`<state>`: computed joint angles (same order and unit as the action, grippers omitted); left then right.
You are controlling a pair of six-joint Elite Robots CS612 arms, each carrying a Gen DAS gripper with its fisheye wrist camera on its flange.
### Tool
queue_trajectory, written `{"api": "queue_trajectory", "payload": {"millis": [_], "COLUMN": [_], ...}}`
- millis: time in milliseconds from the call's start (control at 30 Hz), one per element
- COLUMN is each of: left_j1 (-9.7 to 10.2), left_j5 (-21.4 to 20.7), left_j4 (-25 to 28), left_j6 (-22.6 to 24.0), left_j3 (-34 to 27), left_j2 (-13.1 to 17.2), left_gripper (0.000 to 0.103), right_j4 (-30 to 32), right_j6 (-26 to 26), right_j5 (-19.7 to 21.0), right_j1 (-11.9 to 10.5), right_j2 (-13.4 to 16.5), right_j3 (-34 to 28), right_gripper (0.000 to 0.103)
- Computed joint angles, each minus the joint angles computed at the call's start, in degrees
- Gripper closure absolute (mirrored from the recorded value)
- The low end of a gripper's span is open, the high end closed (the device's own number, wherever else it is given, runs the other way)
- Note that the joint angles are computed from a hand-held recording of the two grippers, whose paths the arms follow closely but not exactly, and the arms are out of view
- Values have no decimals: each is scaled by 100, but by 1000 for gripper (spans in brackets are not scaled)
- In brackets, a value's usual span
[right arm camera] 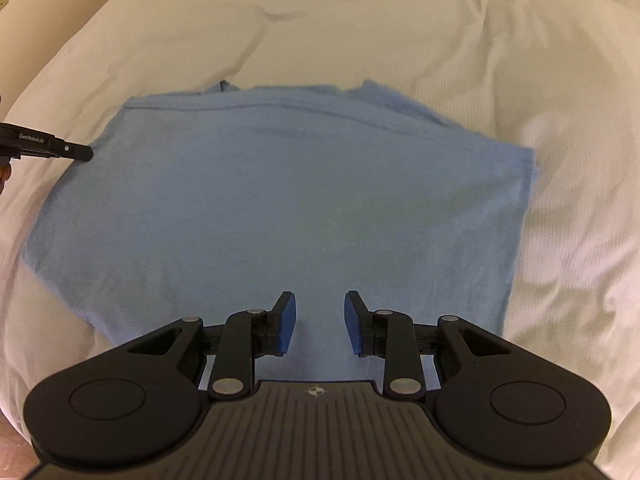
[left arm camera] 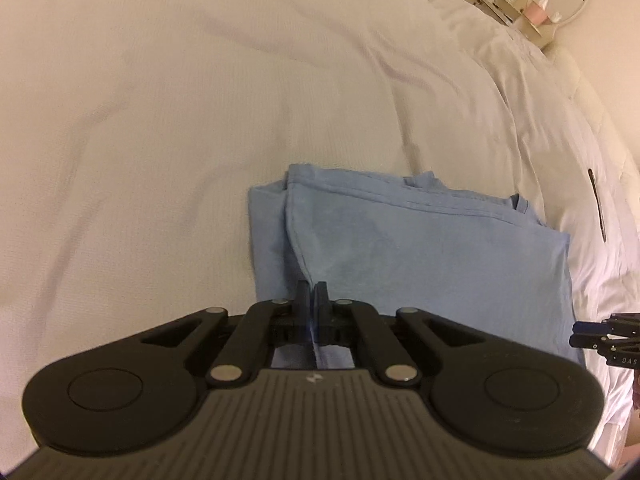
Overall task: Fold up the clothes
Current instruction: 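Lower the folded hem onto the shirt and open both tools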
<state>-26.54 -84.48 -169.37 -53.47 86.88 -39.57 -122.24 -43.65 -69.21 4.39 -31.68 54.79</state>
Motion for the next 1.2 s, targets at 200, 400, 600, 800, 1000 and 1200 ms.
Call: {"api": "queue_trajectory", "payload": {"millis": [200,400,600,800,1000,1200], "left_j1": [71,-27,-234,-317,-433,-546], "left_j5": [-309,84,87,160,591,1112], "left_j4": [81,316,527,600,1084,1441], "left_j6": [-7,474,1459,1578,2723,3292], "left_j3": [1,74,196,439,601,781], "left_j2": [85,-63,-249,-416,-741,-1093], "left_gripper": [103,95,95,92,88,80], "right_j4": [-5,213,347,-95,-567,-548], "right_j6": [88,110,396,576,853,651], "right_j5": [-77,-150,-389,-711,-451,134], "right_j1": [61,144,175,171,134,176], "right_j2": [11,-38,-100,-375,-829,-1201], "right_j3": [-66,-5,250,757,1333,1840], "right_gripper": [73,65,64,60,54,54]}}
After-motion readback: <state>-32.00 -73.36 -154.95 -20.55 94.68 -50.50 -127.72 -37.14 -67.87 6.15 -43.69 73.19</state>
